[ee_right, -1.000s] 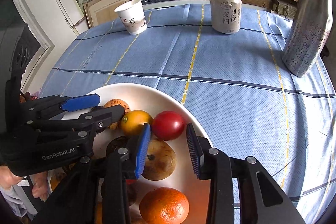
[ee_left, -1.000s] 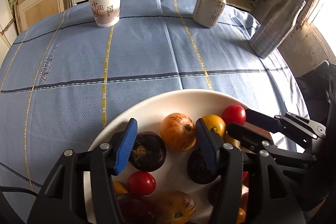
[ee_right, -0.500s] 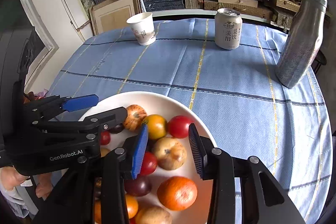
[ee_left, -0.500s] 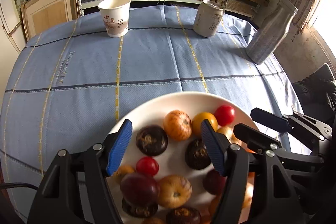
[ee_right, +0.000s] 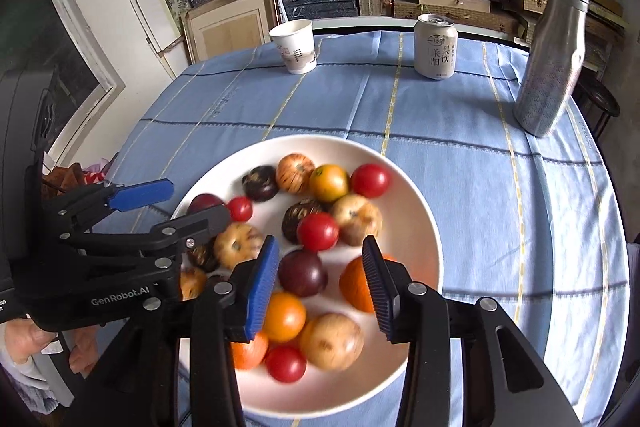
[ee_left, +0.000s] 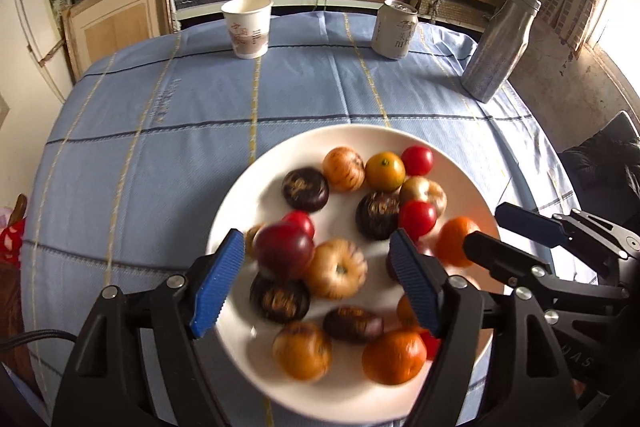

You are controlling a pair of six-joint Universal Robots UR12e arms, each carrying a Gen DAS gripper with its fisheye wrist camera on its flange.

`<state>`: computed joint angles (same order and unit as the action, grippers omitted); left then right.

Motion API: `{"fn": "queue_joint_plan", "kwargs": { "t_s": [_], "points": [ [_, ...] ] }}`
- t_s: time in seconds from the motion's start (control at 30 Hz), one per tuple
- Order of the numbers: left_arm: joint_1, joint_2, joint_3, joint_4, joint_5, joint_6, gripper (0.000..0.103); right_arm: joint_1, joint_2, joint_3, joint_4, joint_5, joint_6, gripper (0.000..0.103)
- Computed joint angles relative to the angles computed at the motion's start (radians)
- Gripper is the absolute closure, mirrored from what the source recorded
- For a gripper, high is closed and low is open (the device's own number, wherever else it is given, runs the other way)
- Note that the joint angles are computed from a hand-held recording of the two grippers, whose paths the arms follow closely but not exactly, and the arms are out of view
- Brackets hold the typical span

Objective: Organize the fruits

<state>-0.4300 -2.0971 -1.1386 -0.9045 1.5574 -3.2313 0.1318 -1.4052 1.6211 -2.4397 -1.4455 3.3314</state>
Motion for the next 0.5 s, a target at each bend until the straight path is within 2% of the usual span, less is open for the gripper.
{"fn": "queue_joint_plan", "kwargs": {
  "t_s": [0.5],
  "points": [
    [-0.010, 0.129, -0.185, 0.064, 0.023, -0.021, 0.025, 0.047, -0.092, 0.093, 0.011, -0.011, 0.001, 0.053]
  ]
}}
